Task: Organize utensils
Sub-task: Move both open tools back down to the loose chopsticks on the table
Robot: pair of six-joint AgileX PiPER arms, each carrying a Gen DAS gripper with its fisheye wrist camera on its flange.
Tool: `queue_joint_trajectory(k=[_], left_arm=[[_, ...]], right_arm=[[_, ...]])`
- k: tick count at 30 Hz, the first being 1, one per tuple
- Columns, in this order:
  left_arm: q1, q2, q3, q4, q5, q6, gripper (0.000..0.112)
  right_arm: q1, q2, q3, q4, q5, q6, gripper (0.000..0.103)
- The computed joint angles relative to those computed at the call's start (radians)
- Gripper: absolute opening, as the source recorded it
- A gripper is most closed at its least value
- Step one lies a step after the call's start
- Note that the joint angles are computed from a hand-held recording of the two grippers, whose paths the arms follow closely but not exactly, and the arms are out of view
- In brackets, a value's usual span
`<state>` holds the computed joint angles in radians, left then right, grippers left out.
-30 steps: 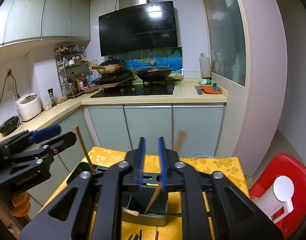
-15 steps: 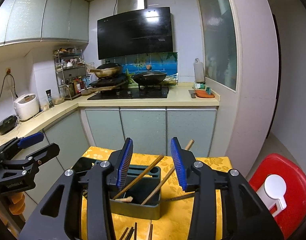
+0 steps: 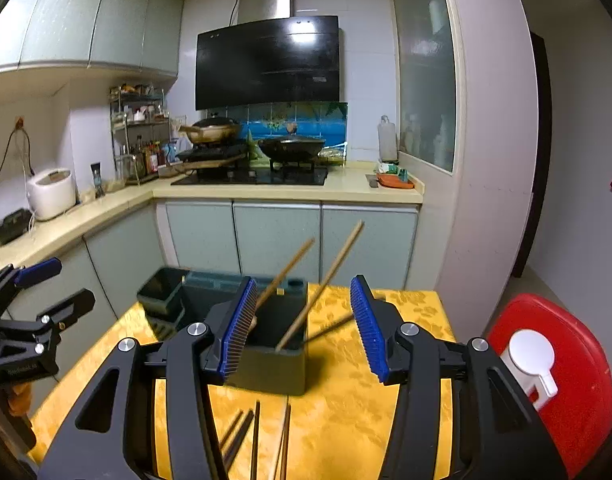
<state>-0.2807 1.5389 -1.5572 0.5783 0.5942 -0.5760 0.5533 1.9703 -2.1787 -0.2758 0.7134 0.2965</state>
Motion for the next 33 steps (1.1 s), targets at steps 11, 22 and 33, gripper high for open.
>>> queue_joint_trajectory(k=[11, 22, 33], left_arm=[[0.009, -0.145, 0.287, -0.026, -0.075, -0.091, 0.085], [-0.053, -0.256, 0.537, 0.090, -0.120, -0.286, 0.085], [-0.190, -0.335, 0.710, 0.279, -0.082, -0.536, 0.085]], right_arm=[[0.033, -0.204, 0.481, -0.090, -0.166, 0.164, 0.048], [0.093, -0.319, 0.767, -0.273, -0.243, 0.388, 0.048], [0.165, -0.387, 0.952, -0.475, -0.239, 0.612, 0.048]])
